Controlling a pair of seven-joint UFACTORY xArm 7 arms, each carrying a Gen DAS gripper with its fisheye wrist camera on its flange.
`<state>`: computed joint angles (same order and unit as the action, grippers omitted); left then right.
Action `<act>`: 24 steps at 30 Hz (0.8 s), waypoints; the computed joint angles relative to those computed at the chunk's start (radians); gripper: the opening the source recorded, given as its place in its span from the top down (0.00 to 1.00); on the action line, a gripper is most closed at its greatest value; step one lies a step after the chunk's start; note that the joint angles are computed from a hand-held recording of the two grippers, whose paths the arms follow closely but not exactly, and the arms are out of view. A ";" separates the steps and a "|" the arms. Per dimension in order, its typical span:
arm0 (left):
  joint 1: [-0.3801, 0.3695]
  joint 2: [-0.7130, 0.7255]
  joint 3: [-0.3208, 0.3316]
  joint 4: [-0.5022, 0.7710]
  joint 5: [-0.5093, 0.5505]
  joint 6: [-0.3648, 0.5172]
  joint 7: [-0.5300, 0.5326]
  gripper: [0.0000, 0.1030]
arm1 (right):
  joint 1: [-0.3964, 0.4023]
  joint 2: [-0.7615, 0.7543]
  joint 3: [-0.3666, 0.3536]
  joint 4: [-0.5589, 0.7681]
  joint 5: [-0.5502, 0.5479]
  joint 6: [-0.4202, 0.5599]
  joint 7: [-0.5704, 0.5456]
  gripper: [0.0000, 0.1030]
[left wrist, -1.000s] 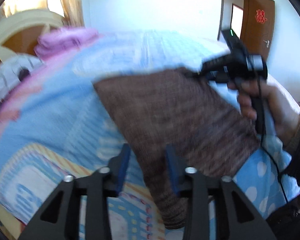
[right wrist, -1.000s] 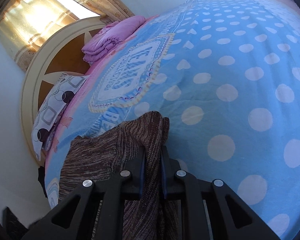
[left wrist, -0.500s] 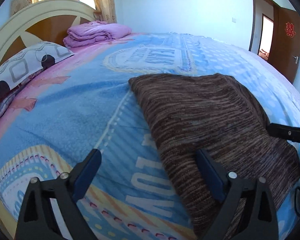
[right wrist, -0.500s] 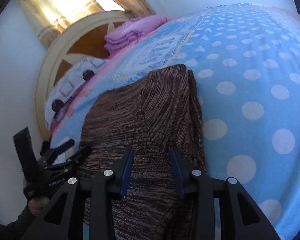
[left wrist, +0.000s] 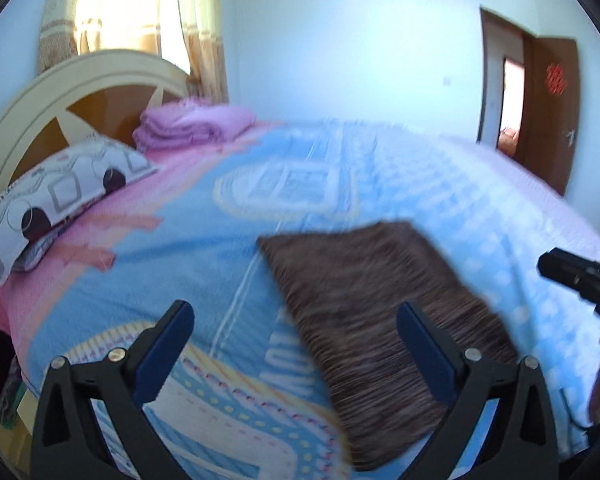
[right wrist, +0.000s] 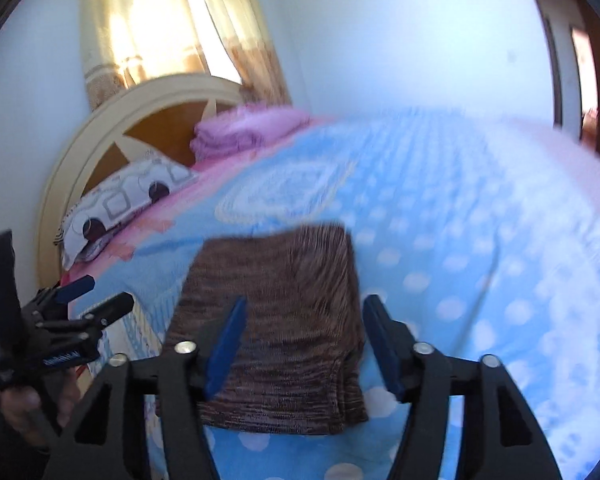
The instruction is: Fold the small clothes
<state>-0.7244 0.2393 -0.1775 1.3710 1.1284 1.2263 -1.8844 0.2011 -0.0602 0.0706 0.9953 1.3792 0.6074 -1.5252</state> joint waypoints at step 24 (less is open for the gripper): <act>-0.022 -0.001 -0.005 0.030 0.043 0.036 0.013 0.00 | 0.018 -0.129 -0.044 -0.086 0.064 0.033 -0.055 0.34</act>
